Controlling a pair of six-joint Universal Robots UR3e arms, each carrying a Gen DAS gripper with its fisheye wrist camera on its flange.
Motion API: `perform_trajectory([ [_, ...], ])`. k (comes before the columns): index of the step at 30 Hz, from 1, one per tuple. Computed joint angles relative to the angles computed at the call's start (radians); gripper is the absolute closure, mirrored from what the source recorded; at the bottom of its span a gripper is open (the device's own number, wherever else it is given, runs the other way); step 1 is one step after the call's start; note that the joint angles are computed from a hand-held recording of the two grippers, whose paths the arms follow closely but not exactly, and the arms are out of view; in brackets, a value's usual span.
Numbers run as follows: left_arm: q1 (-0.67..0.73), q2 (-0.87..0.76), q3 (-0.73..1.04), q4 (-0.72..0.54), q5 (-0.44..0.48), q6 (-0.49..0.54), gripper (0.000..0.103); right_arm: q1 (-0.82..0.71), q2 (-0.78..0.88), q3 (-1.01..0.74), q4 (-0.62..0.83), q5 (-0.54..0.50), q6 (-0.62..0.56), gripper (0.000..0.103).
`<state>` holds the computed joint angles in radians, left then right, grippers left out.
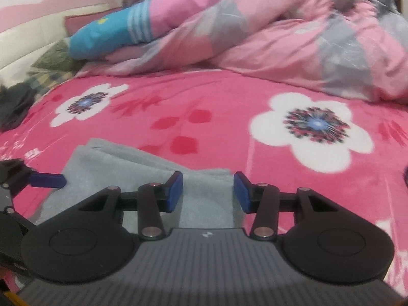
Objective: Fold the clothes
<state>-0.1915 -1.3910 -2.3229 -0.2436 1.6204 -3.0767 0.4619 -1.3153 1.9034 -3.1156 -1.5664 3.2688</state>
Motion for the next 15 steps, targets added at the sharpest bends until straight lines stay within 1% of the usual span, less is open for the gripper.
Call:
perform_trajectory([
  [3,-0.010,-0.008,0.004,0.005,0.010,-0.006,0.000,-0.029,-0.081,0.132,-0.091,0.071,0.029,0.060],
  [4,-0.007,-0.007,0.001,0.006,0.007,-0.003,0.000,-0.025,-0.101,0.165,-0.109,0.075,0.025,0.060],
  [7,-0.005,-0.006,-0.002,0.009,0.006,-0.001,0.000,0.000,-0.144,0.252,-0.120,0.052,-0.004,0.060],
  [8,-0.007,-0.008,-0.001,0.008,0.007,-0.001,0.000,0.011,-0.152,0.272,-0.109,0.030,-0.014,0.060],
  [9,-0.015,-0.012,0.001,0.013,0.016,-0.002,0.000,0.016,-0.158,0.320,-0.153,0.014,-0.016,0.059],
  [10,-0.018,-0.015,0.000,0.017,0.021,-0.004,0.000,0.004,-0.179,0.361,-0.186,0.026,0.001,0.060],
  [13,-0.017,-0.013,0.001,0.016,0.021,-0.003,0.000,0.025,-0.262,0.384,-0.127,-0.038,0.063,0.060],
  [15,-0.013,-0.010,0.003,0.010,0.017,0.000,0.000,0.032,-0.313,0.421,-0.155,-0.014,0.066,0.060],
])
